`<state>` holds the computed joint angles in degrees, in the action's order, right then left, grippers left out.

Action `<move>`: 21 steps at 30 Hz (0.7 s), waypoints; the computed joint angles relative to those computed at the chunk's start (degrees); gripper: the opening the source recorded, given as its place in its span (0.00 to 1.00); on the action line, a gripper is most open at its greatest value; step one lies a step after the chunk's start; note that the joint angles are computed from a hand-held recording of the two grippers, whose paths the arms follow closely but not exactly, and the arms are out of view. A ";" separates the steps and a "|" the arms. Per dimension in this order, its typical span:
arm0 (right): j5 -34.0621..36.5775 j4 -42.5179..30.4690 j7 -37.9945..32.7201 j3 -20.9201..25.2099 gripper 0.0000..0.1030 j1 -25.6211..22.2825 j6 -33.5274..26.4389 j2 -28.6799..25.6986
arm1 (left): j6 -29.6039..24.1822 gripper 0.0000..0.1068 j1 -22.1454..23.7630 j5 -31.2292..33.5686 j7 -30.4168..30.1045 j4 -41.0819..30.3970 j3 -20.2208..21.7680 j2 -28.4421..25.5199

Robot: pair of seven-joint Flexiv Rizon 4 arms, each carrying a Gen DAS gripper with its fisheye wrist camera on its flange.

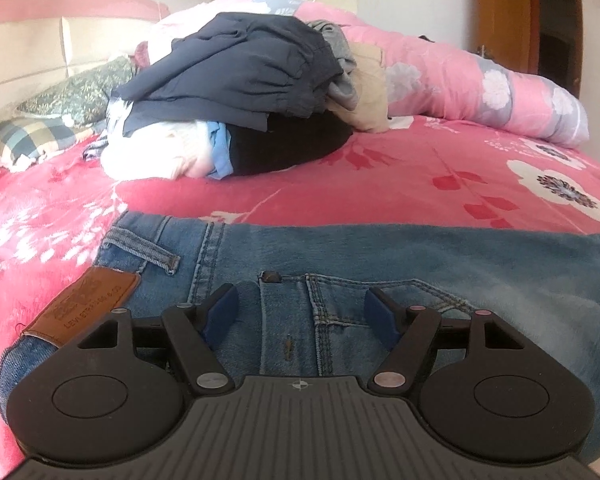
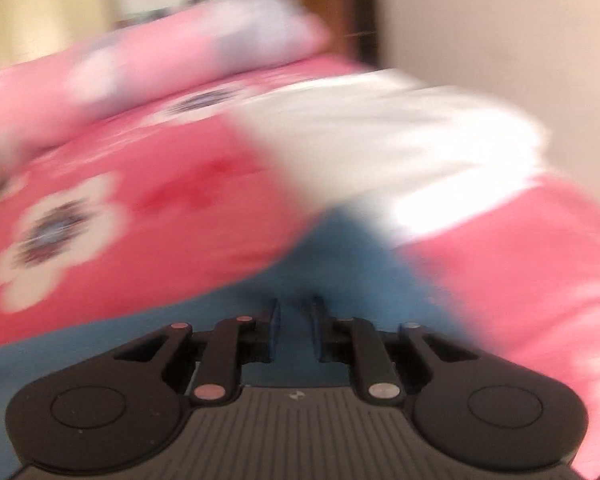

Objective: Fold clothes
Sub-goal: 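Lift the left gripper off the waist and move it over the back pocket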

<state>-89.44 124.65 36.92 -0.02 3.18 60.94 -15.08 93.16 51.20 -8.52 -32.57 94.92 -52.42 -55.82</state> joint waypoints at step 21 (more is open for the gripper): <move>7.91 -20.54 -29.01 5.16 0.29 25.92 3.33 -6.71 | -9.58 0.74 8.03 -5.02 8.52 6.61 -8.37 0.89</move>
<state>-81.53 104.11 7.91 5.14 29.10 64.26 -21.79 83.58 59.22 -13.53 -24.06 101.53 -60.79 -54.93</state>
